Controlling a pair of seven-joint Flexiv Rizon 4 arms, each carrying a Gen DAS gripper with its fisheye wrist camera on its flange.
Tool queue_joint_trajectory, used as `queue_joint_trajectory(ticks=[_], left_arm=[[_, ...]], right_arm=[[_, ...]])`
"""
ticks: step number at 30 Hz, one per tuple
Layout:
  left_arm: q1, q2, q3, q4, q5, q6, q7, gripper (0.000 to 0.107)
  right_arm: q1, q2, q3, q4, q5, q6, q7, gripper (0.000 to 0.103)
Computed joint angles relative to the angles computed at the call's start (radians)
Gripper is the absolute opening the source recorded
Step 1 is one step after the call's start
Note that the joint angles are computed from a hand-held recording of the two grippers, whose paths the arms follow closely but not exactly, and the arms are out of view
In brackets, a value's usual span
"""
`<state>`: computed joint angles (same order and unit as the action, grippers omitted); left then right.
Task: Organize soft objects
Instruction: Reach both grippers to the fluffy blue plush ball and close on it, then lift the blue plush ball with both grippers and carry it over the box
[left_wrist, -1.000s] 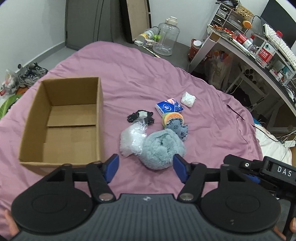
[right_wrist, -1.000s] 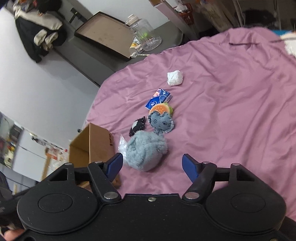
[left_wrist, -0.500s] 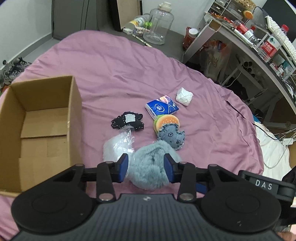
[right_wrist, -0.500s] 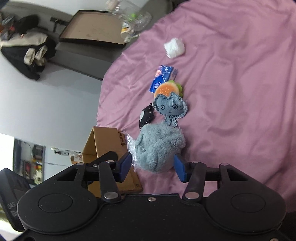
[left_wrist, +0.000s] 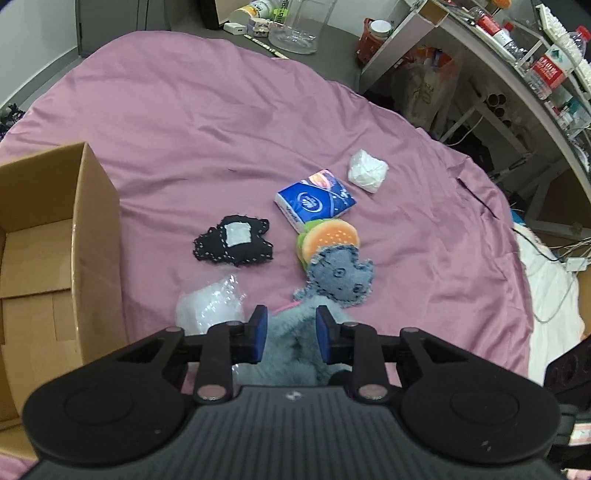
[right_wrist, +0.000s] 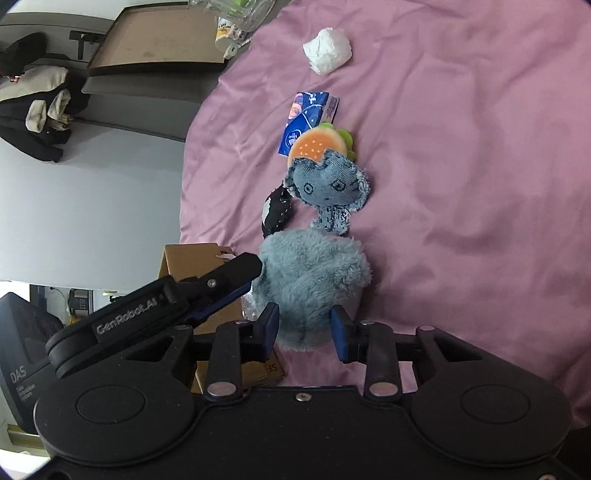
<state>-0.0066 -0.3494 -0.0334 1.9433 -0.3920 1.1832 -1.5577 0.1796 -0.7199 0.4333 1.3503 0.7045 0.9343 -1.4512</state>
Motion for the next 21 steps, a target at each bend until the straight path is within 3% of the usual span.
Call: queue_joint_trajectory(ticks=[9, 12, 14, 21], left_arm=[[-0.012, -0.04, 0.044, -0.071, 0.078, -0.125, -0.096, 0.027], [-0.003, -0.035, 0.03, -0.054, 0.064, -0.11, -0.092, 0.027], [-0.002, -0.027, 0.028, -0.045, 0.059, -0.098, -0.1, 0.017], [0.008, 0.03, -0.011, 0.027, -0.015, -0.028, -0.045, 0.014]], right_arm=[[0.01, -0.06, -0.008, -0.066, -0.014, -0.04, 0.026, 0.033], [0.008, -0.073, -0.007, -0.078, -0.011, -0.04, 0.036, 0.032], [0.008, -0.066, -0.004, -0.066, -0.008, -0.02, 0.026, 0.029], [0.021, -0.001, -0.008, 0.01, -0.033, 0.068, 0.011, 0.027]])
